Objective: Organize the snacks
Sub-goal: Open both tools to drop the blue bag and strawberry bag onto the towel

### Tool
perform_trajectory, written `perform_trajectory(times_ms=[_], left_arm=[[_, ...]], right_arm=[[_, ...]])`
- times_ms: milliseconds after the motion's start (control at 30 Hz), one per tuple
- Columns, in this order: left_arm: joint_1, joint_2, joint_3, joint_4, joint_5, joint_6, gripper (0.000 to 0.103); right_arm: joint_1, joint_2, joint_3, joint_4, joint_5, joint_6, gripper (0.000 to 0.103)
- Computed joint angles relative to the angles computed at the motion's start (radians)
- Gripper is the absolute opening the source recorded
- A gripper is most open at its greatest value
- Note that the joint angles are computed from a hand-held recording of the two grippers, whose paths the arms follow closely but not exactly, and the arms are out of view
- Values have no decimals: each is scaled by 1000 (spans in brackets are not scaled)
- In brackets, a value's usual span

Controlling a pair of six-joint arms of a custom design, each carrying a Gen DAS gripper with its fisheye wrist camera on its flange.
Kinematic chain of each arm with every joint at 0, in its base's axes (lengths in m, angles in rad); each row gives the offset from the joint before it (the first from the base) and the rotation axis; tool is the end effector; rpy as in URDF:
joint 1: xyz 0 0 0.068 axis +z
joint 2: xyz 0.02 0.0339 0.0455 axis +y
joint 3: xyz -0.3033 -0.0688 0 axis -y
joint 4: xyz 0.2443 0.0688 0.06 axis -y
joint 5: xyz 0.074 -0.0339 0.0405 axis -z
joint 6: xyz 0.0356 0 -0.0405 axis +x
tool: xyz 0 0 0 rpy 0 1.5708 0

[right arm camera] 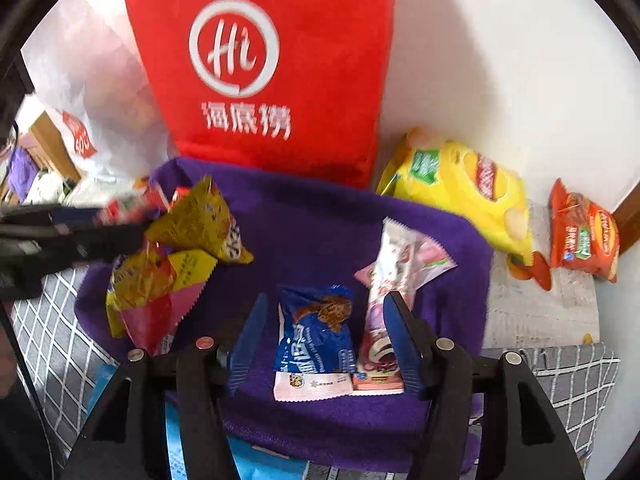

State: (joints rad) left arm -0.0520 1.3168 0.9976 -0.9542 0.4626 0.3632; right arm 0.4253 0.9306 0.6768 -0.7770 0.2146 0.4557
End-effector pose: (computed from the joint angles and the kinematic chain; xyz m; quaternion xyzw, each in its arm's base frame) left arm 0.2245 -0.0276 0.2862 0.2316 0.9350 -0.2016 0.1776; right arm 0.1364 0.0535 0.2602 0.0431 0.9577 0.0197 0.2839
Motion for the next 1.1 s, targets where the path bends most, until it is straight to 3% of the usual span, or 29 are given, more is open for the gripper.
perform_trajectory(times_ms=[233,500,733,1100], left_arm=[[-75,-8,-48,63,-82,-44,52],[-68,-3,-40,50,-54,-40,53],[-77,-45,-32,34,-57,-35,69],[4,-82,29,-41,7,-1,69]], right_arm=[[-46,-63,43,-47,11,3,61],[-36,-81,72,-74,35,41,61],[-14,-85,87,-91,60,60,61],[43,-118,112,-109,93,139,61]])
